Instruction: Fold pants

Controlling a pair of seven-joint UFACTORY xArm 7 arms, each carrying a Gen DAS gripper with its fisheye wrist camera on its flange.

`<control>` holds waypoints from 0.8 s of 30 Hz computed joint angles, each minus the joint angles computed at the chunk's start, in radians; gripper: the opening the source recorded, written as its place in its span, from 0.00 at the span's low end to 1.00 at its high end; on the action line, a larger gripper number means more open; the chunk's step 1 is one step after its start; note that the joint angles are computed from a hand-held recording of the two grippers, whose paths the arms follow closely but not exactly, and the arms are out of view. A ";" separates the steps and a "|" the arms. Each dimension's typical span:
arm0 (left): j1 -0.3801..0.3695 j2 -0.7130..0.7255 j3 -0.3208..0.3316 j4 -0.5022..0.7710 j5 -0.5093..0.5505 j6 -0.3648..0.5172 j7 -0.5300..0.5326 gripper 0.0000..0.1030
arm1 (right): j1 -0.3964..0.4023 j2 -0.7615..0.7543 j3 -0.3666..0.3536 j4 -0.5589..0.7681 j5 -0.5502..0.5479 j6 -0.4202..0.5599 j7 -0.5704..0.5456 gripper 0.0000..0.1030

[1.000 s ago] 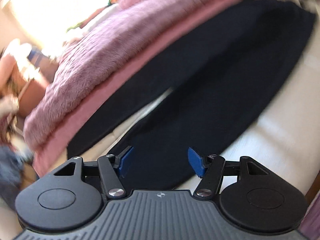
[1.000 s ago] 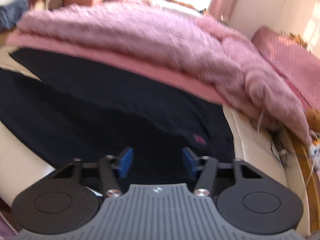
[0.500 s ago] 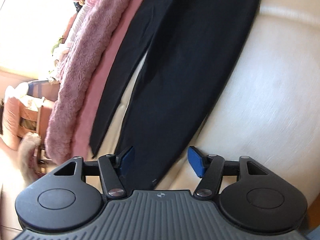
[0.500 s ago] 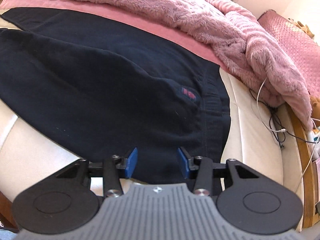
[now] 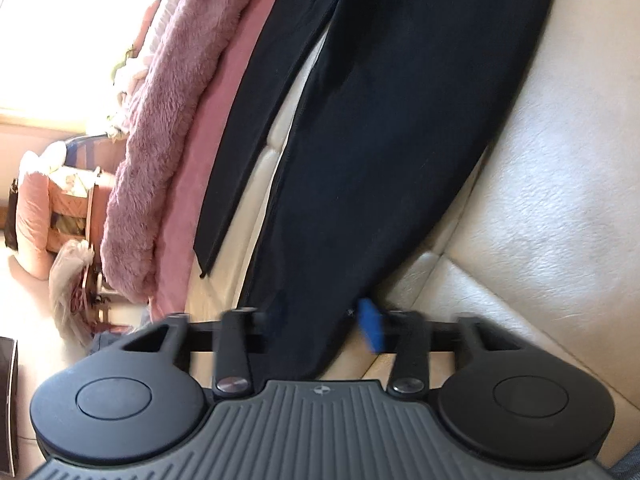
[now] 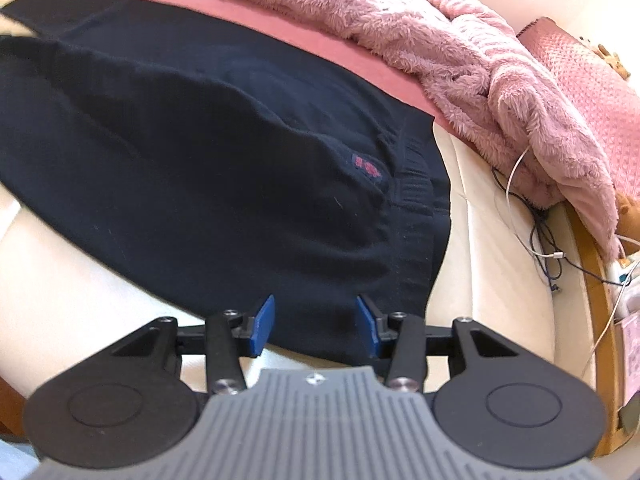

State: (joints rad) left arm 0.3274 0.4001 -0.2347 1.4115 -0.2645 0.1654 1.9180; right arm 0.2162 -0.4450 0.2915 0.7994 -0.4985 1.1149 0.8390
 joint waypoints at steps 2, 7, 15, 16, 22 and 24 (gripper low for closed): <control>-0.055 0.003 0.067 0.030 0.035 0.057 -0.091 0.17 | 0.009 0.001 -0.004 0.001 -0.003 0.016 -0.048 0.40; -0.074 0.008 0.087 0.106 -0.004 0.165 -0.198 0.02 | 0.038 -0.004 -0.007 0.005 -0.009 0.047 -0.198 0.39; -0.152 0.083 0.183 0.398 -0.007 0.476 -0.696 0.01 | 0.077 -0.026 -0.002 -0.020 -0.013 0.029 -0.433 0.38; -0.154 0.095 0.185 0.436 -0.009 0.510 -0.751 0.01 | 0.080 -0.030 -0.002 -0.026 -0.013 0.024 -0.458 0.38; -0.163 0.175 0.187 0.639 0.021 0.663 -0.972 0.01 | 0.091 -0.034 0.007 -0.049 -0.031 0.031 -0.634 0.38; -0.162 0.176 0.180 0.648 0.032 0.667 -0.984 0.01 | 0.085 -0.033 0.011 -0.058 -0.051 0.033 -0.666 0.36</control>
State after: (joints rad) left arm 0.1653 0.5763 -0.0549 2.0598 -0.2327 0.8328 0.9339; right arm 0.3015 -0.4778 0.3027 0.7413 -0.5497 1.1484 0.1728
